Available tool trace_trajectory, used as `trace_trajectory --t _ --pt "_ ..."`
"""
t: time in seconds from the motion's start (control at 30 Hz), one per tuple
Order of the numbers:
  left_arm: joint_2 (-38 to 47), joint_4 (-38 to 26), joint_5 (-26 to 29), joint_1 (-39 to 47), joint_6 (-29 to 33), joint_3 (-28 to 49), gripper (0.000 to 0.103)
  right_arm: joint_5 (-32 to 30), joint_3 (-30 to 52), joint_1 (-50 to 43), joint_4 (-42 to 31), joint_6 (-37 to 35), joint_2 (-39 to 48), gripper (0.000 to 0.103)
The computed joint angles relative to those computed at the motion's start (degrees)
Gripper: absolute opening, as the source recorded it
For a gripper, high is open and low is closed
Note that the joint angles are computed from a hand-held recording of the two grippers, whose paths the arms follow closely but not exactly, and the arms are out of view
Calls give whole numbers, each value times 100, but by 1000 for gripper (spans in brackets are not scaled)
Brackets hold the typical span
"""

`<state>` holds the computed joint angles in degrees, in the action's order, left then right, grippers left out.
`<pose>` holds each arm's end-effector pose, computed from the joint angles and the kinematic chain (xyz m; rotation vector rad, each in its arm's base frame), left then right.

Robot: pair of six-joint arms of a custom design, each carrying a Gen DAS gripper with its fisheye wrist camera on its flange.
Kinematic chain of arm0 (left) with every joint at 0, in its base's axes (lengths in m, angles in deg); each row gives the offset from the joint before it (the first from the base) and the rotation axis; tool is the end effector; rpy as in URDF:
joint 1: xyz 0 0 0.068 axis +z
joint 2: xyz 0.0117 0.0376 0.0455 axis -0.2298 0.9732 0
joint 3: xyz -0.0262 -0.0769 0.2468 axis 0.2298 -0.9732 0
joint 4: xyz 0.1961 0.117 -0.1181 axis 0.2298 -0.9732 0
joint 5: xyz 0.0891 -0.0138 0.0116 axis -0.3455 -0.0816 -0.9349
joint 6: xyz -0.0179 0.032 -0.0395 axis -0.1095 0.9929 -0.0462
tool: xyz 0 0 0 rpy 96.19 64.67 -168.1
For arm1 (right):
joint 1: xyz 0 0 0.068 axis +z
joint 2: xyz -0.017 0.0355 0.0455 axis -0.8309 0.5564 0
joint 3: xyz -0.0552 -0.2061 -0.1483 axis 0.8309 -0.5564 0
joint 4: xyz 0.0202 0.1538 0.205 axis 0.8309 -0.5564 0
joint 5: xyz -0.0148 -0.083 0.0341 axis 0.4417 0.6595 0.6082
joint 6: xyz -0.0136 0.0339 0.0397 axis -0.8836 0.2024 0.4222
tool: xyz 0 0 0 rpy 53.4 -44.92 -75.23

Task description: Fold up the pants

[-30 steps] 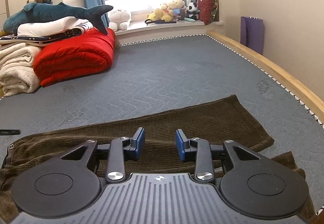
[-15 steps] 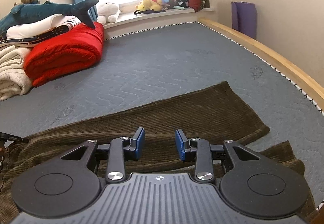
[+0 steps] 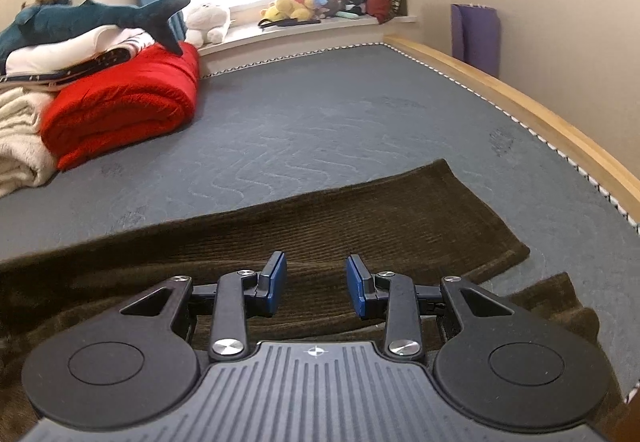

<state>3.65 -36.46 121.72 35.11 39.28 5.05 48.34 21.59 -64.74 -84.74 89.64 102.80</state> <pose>0.1962 0.1871 0.1658 0.1568 2.2623 -0.0571 0.2278 -0.0283 0.1693 0.1342 2.2309 0.1332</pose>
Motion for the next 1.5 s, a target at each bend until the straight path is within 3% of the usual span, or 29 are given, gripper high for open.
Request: trace_trajectory --t 0.07,0.13,0.17,0.23,0.27,0.3,0.4,0.5,0.6,0.77,0.93,1.03,1.1,1.17,1.33,1.5 --pt "-491 -663 522 862 673 -558 9 74 -50 42 -69 63 -151 35" --pt "-83 -1476 653 1644 1355 -692 11 135 -164 76 -183 107 -398 35" --pt "277 -1620 561 1902 1646 -768 18 147 -209 78 -258 127 -512 35" --pt "134 -1206 -8 1848 1182 -1130 19 152 -323 59 -409 171 -769 35" --pt "-110 -1286 215 1950 1063 -1181 26 175 -358 54 -473 189 -871 35" --pt "-209 -1527 524 2097 1026 -1104 39 210 -390 40 -521 202 -951 35" --pt "124 -2468 933 2400 977 -665 41 277 -432 -61 -607 209 -1026 35" --pt "905 -3136 678 2538 1186 -407 41 277 -458 -277 -618 165 -1009 35" --pt "1415 -2881 328 2360 741 -254 43 76 -443 -626 -632 153 -874 35" --pt "2081 -1793 588 2027 -617 7 57 -209 -382 -980 -554 131 -584 35" --pt "2232 -1368 655 1855 -1154 128 56 -153 -253 -939 -469 189 -275 35" --pt "2174 -1172 586 1743 -1218 67 48 -48 -169 -815 -419 230 -102 35" --pt "2068 -1044 517 1721 -1225 -8 27 19 -115 -716 -382 249 2 35" --pt "2034 -908 493 1733 -1173 -37 18 102 -62 -590 -347 303 96 35" --pt "1912 -976 556 1819 -834 -90 15 396 118 -154 -292 517 325 35" --pt "1909 -886 496 1757 -890 -98 16 692 285 308 -237 708 547 35"
